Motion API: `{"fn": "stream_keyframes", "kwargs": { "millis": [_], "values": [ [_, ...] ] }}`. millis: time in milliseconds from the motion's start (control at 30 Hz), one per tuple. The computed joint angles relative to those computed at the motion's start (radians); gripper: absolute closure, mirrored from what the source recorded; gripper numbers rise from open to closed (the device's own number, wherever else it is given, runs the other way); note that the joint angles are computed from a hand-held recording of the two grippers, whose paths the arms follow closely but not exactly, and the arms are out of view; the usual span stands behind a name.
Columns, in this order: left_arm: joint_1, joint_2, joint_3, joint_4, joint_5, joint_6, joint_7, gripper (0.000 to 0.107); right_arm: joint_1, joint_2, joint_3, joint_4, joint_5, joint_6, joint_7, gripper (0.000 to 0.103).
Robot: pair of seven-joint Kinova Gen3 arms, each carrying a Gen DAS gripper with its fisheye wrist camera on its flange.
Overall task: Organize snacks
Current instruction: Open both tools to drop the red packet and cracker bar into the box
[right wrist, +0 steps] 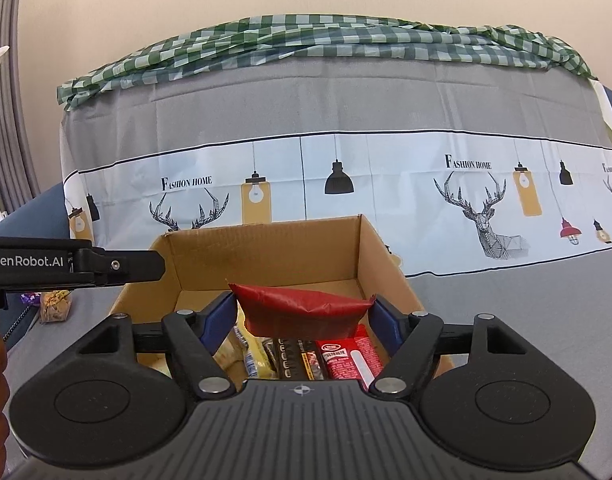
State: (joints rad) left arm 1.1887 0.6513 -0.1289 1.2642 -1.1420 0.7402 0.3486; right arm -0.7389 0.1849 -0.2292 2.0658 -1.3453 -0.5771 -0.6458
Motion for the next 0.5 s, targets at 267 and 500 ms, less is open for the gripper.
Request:
{"fn": "stream_keyframes", "kwargs": {
  "millis": [267,500],
  "values": [
    [0.015,-0.047,0.002,0.074,-0.047,0.053,0.064,0.068,-0.028,0.026,-0.016,-0.045,-0.042,-0.029,-0.001,0.029],
    [-0.002,-0.125,0.041,0.196,-0.113,0.115,0.230,0.078,-0.086,0.073,-0.046,-0.094,-0.019,-0.107,-0.088,0.035]
  ]
}}
